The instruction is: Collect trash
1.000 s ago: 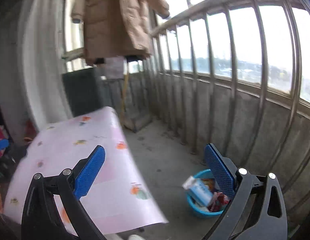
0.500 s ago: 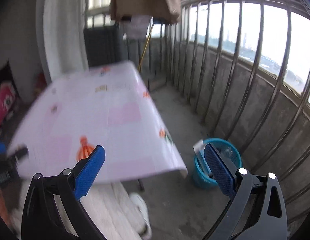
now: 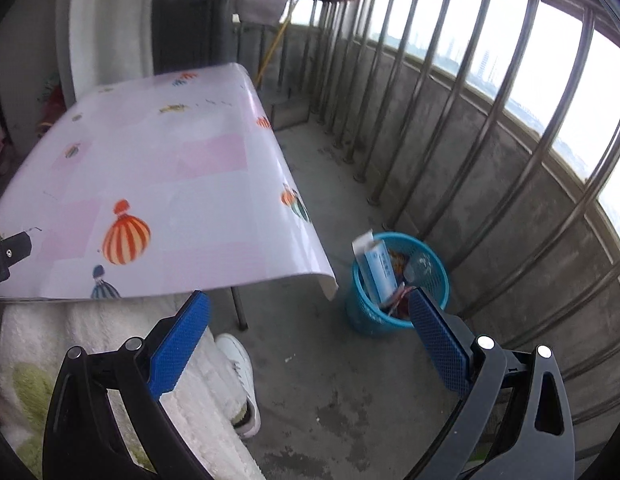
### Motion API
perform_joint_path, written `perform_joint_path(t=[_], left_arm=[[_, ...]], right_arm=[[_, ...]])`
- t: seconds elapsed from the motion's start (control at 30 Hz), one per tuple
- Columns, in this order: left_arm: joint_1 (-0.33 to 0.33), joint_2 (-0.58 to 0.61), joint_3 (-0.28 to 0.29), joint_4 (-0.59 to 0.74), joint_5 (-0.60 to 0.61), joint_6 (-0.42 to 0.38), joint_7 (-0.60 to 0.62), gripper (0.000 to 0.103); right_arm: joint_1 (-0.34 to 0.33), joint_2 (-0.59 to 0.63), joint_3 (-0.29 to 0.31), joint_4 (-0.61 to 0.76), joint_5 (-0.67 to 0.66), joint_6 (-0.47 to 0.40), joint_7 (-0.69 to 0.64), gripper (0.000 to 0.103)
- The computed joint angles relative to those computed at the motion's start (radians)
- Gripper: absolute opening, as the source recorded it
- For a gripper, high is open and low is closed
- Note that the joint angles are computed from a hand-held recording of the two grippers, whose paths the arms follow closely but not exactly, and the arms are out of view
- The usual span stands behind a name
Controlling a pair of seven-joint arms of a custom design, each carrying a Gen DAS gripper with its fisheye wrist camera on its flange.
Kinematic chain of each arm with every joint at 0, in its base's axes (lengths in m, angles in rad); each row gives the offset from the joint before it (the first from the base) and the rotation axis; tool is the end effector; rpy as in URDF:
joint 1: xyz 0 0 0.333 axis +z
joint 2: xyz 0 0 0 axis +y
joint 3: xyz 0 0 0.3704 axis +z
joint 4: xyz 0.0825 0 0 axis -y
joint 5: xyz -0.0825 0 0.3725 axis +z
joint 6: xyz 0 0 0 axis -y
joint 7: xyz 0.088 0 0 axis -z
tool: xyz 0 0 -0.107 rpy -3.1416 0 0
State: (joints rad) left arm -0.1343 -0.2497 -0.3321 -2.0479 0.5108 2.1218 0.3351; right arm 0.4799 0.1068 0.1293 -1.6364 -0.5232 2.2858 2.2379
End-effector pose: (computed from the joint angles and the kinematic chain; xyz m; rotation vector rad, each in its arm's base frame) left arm 0.4411 -0.2194 0.6352 -2.2532 1.2450 -0.4378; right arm 0.5290 0.3489 0.6671 -1.9843 1.6651 -0.7259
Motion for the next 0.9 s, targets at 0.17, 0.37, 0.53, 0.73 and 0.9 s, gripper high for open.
perform_joint_path(t=[0.17,0.37,0.53,0.73,0.9], left_arm=[[0.002,0.010,-0.007,0.015,0.032,-0.018,-0.013,0.094],[-0.010,0.024,-0.007,0.036,0.063,-0.035,-0.005,0.094],[-0.023,0.035,-0.003,0.049,0.073,-0.038,0.013,0.094],[-0.031,0.040,0.002,0.054,0.079,-0.041,0.018,0.094],[-0.034,0.041,0.002,0.054,0.083,-0.041,0.019,0.094]], right_arm=[[-0.007,0.002,-0.004,-0.003,0.014,-0.005,-0.001,0.097],[-0.014,0.008,-0.006,0.002,0.035,-0.001,-0.003,0.097],[-0.015,0.009,-0.008,0.003,0.036,0.001,0.004,0.097],[-0.015,0.008,-0.009,0.002,0.028,0.005,0.005,0.097],[-0.016,0.008,-0.009,0.003,0.029,0.005,0.004,0.097]])
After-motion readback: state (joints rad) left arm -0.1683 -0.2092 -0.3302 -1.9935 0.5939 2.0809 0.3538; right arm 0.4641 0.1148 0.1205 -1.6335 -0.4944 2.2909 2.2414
